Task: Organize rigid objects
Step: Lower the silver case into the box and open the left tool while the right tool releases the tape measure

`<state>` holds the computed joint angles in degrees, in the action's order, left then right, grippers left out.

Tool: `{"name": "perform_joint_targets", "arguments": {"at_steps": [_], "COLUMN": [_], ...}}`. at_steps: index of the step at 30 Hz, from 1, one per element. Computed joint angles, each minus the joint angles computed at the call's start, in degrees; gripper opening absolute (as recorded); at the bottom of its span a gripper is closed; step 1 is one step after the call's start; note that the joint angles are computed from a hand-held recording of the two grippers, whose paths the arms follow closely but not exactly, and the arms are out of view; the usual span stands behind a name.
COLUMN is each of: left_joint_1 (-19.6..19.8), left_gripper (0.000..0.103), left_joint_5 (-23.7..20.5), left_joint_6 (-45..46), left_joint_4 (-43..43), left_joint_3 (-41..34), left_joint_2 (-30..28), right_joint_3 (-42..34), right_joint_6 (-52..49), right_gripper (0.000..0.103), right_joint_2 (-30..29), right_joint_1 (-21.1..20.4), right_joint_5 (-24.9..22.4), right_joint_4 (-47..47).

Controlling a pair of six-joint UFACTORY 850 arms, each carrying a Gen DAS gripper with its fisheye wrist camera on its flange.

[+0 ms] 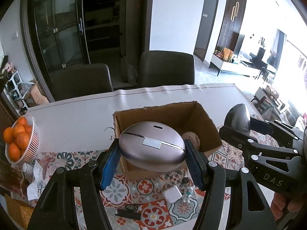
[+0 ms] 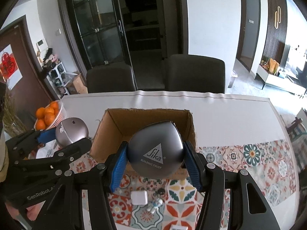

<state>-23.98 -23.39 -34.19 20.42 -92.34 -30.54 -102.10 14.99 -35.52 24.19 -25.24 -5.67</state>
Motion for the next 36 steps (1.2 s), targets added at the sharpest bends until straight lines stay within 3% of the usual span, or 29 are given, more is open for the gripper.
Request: {"name": "perform_joint_targets", "arguments": {"at_steps": [14,21,36], "left_joint_1": [2.16,2.95,3.65], "left_gripper": [0.064,0.064,0.064], "left_joint_5": [-8.20,-11.34,-15.69], "left_joint_6": [8.67,10.94,14.89], "left_joint_4": [-7.50,-10.76,-15.86], "left_joint_3": [-11.69,-15.50,-18.00], "left_joint_2": [-9.07,-12.92,-16.69], "right_joint_3": [-15.26,-24.49,-28.77], "right_joint_6": [-4.31,-6.47,-4.63], "right_gripper": [0.057,0.057,0.058], "right_joint_2": [-10.67,-17.84,-22.34], "right_joint_1": [-0.88,-1.65,-1.79], "right_joint_5": [-9.26,-16.22,-21.11], "right_joint_4": [2.88,7.04,4.86]}}
